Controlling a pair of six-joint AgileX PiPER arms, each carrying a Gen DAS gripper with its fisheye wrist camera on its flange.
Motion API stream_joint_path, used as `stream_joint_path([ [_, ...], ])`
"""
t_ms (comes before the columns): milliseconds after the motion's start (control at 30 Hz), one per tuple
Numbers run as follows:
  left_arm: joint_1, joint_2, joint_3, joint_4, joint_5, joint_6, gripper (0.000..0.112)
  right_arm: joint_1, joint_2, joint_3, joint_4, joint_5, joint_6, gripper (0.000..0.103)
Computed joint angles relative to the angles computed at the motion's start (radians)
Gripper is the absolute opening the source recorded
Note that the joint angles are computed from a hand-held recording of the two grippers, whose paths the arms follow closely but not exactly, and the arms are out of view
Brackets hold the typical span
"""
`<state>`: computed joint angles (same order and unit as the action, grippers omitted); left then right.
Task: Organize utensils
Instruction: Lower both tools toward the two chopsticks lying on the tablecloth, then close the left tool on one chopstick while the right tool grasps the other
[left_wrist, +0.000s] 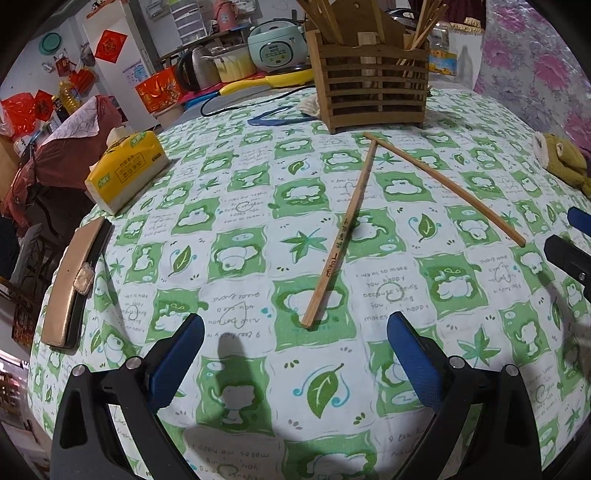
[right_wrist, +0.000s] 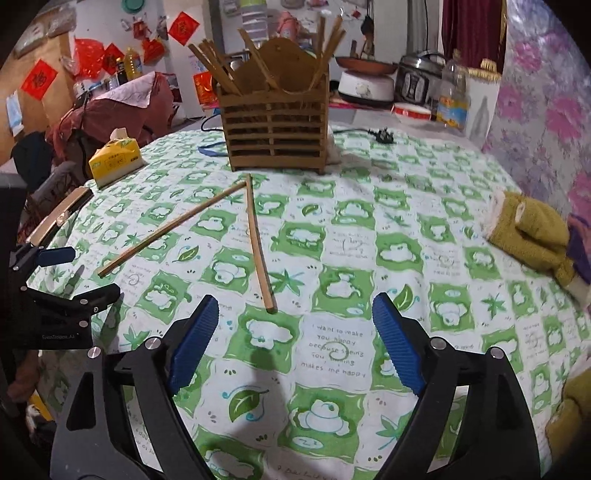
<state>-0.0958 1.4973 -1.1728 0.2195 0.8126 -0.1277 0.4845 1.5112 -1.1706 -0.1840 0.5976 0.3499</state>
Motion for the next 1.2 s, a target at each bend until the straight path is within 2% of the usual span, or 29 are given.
stream_joint_path([
  [100,0.017,-0.008,0.006,-0.053,-0.011,0.047,0.096,0.032,-0.003,0.002,-0.101,0.007,0.084,0.083],
  [233,0.041,-0.014,0.014,-0.124,-0.018,0.106,0.086,0.032,-0.001,-0.003,-0.094,0.011,0.074,0.083],
  [500,0.102,-0.040,0.045,-0.282,-0.048,0.242,0.045,0.000,-0.009,0.008,-0.004,-0.010,0.005,0.083],
  [633,0.115,-0.041,0.046,-0.324,-0.050,0.286,0.035,-0.011,-0.011,0.011,0.033,-0.017,-0.026,0.083],
  [767,0.137,-0.038,0.041,-0.387,-0.041,0.342,0.019,-0.035,-0.008,0.009,0.098,-0.017,-0.075,0.083],
  [933,0.144,-0.025,0.024,-0.405,-0.023,0.349,0.019,-0.063,-0.003,0.004,0.176,-0.010,-0.127,0.083],
  [1100,0.093,-0.017,0.015,-0.317,-0.026,0.274,0.019,-0.067,0.004,-0.003,0.193,0.000,-0.144,0.083],
  [1133,0.087,-0.020,0.021,-0.306,-0.034,0.266,0.016,-0.063,0.010,-0.011,0.190,0.010,-0.147,0.083],
  [1167,0.089,-0.024,0.026,-0.318,-0.038,0.279,0.006,-0.059,0.015,-0.018,0.189,0.021,-0.151,0.083],
  [1200,0.093,-0.030,0.035,-0.335,-0.044,0.295,0.006,-0.055,0.025,-0.029,0.191,0.037,-0.160,0.082],
])
